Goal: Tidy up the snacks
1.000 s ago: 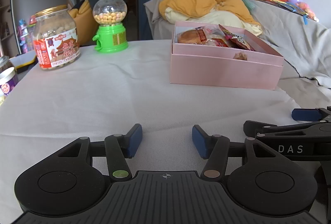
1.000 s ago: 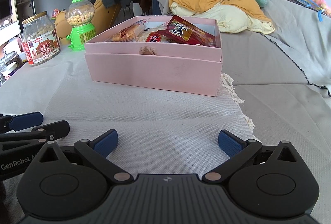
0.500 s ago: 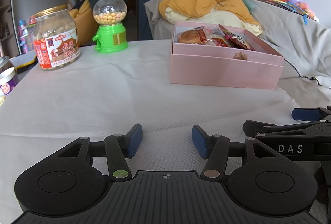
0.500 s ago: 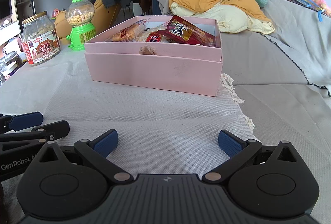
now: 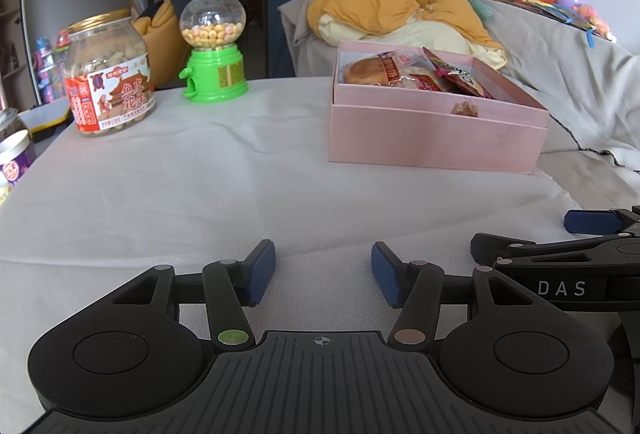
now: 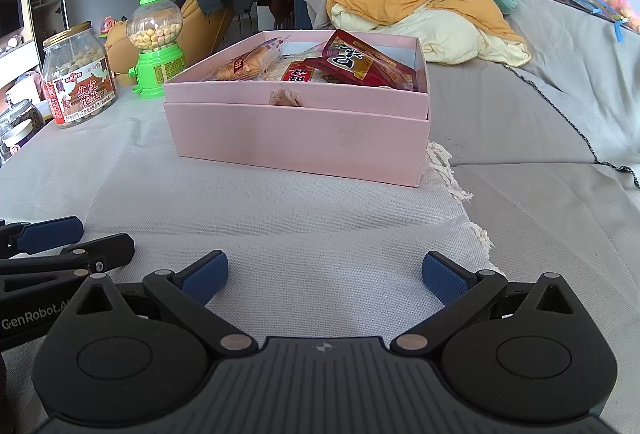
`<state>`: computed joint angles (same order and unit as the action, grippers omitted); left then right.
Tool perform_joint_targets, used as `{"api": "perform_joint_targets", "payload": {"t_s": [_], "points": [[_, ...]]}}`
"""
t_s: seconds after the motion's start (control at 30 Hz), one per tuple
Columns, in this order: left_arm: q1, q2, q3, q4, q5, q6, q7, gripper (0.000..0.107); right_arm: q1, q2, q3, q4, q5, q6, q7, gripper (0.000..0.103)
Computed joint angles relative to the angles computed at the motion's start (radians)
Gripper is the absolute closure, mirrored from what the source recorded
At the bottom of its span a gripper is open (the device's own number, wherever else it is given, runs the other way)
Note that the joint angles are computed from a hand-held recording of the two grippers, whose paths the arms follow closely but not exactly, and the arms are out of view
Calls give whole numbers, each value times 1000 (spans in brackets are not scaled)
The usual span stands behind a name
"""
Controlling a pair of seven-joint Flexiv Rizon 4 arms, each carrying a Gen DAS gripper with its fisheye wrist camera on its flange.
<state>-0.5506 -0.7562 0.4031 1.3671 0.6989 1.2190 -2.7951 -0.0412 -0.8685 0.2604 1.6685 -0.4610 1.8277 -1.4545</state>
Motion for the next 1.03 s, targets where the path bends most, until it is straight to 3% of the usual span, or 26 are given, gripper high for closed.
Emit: {"api": "perform_joint_targets", "payload": {"t_s": [1.03], "points": [[-1, 3, -10, -6, 22, -27, 4, 48, 4, 1, -3, 1, 8, 1, -6, 0]]}}
